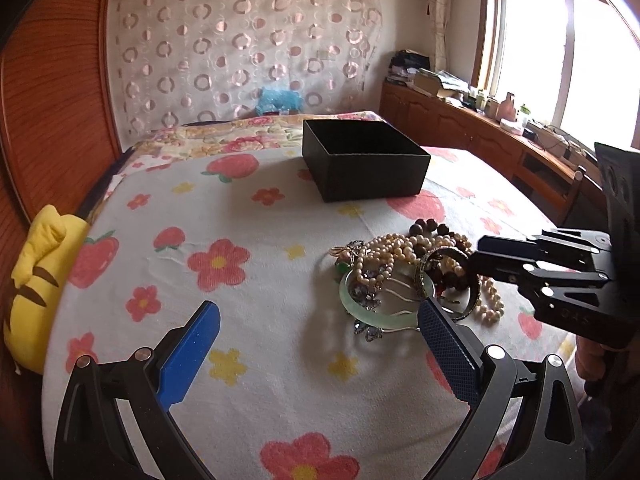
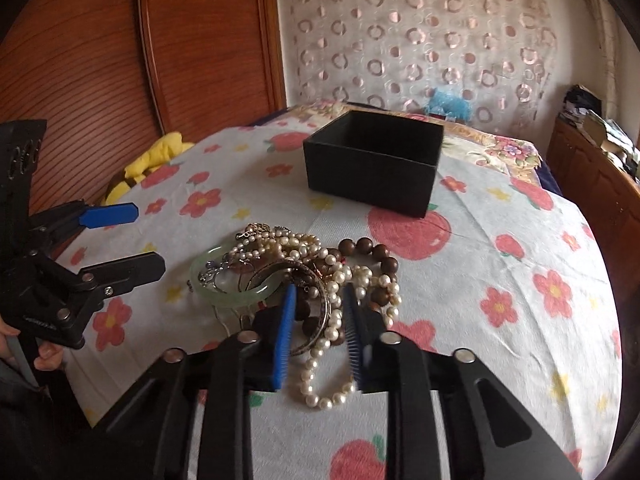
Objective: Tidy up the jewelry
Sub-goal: 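Reach into the jewelry pile and grasp the dark metal bangle with the right tool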
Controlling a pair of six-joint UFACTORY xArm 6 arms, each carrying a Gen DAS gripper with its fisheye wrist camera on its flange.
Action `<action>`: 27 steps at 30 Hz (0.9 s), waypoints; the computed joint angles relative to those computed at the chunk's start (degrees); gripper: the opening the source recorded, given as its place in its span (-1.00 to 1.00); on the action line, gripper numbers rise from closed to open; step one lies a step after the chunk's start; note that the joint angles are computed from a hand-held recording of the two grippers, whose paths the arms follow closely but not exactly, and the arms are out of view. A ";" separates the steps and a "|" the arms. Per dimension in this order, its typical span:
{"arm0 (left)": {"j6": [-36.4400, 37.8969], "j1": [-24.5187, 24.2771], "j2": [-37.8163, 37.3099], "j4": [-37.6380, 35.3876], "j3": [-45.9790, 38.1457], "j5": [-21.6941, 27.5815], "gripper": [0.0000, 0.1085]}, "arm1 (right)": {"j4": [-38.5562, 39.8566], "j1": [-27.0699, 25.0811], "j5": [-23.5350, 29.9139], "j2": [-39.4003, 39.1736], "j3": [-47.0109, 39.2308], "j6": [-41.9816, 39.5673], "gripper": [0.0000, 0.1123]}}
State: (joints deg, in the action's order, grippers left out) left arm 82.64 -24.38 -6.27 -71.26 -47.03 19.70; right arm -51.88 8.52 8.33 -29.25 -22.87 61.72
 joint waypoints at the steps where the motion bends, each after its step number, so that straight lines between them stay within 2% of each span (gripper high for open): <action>1: -0.12 -0.03 0.15 0.18 -0.07 -0.10 0.76 | 0.98 0.04 0.05 0.69 -0.41 -1.32 -0.66; 5: -0.93 -0.06 0.33 0.90 -0.13 -0.68 0.76 | 4.80 0.71 1.26 2.89 -1.77 -6.24 -0.76; 7: -1.81 0.31 0.47 1.66 -0.25 0.08 0.76 | 4.88 0.75 1.81 3.16 -1.94 -6.88 -0.90; 16: -4.34 0.19 1.49 5.44 -1.00 2.60 0.76 | 1.20 -0.52 0.48 -0.77 -0.24 -3.49 -0.91; 21: -5.46 -0.31 2.39 7.42 -1.50 3.05 0.76 | -0.64 -0.30 1.63 -3.41 0.05 -2.34 -0.91; 27: -6.37 -0.87 2.89 9.36 -1.61 3.47 0.76 | 2.00 0.73 4.03 -5.70 0.51 -6.61 -0.91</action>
